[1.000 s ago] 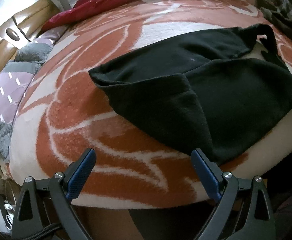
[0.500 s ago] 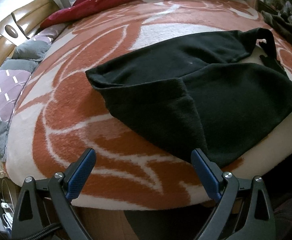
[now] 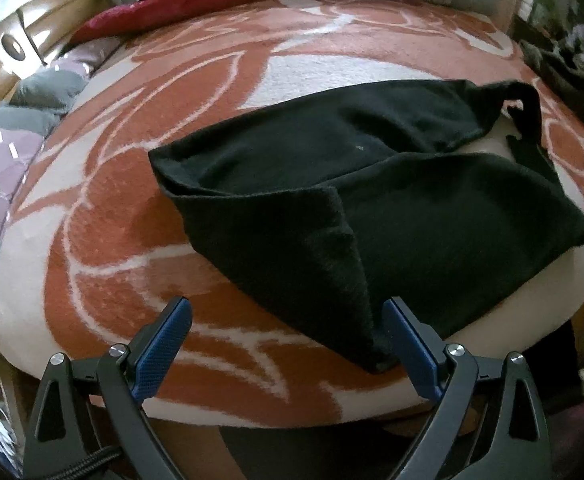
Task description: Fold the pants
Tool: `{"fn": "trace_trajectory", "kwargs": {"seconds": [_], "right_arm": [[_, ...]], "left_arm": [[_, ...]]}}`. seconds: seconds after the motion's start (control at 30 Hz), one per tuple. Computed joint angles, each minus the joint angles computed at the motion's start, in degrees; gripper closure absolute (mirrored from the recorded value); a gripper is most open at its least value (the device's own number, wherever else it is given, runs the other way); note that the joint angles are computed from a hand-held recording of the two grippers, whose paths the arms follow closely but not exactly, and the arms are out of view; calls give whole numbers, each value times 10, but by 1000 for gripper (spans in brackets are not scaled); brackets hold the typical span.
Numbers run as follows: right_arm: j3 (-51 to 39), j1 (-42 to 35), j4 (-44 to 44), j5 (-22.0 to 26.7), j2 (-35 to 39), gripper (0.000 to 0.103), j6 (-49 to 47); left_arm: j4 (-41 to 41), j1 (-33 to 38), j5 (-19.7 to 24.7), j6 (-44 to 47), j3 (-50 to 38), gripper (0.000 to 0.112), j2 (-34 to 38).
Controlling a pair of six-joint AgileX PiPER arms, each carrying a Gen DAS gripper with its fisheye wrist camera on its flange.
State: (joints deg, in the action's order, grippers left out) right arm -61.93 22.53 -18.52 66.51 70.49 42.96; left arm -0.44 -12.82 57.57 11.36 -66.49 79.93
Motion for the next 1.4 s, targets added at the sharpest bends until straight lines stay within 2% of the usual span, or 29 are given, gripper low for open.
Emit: {"fn": "trace_trajectory", "kwargs": {"seconds": [0.23, 0.4, 0.63, 0.8, 1.07, 1.13, 1.2, 1.23, 1.27, 1.3, 1.33, 1.4], "right_arm": [[11, -92, 84, -84, 25, 1, -50], [-5, -137, 144, -130, 82, 1, -87], [-10, -150, 170, -149, 114, 1, -94], [-10, -152, 171, -150, 120, 1, -91], [-16, -142, 152, -153, 136, 1, -86], [-10, -135, 146, -170, 134, 13, -89], [-7, -123, 131, -177, 134, 64, -90], [-8, -121, 137, -179, 135, 73, -107], [-3, -124, 148, -188, 130, 86, -120], [1, -125, 151, -192, 123, 91, -125], [4, -127, 153, -194, 114, 91, -128], [22, -137, 148, -203, 76, 96, -123]], "left_arm": [[-45, 12, 19, -54, -10, 16, 17], [-2, -28, 13, -127, -16, 16, 51], [43, -46, 5, -201, -27, 16, 101], [23, -37, 11, -206, -33, 16, 121], [60, -48, 3, -241, -46, 16, 143], [79, -52, -1, -268, -47, 26, 149], [46, -34, -6, -256, -50, 50, 153], [22, -22, -5, -246, -53, 57, 153], [20, -17, -1, -252, -57, 64, 151], [24, -15, 0, -254, -59, 77, 146], [32, -12, 1, -258, -60, 85, 137], [49, -2, 6, -264, -64, 92, 123]]}}
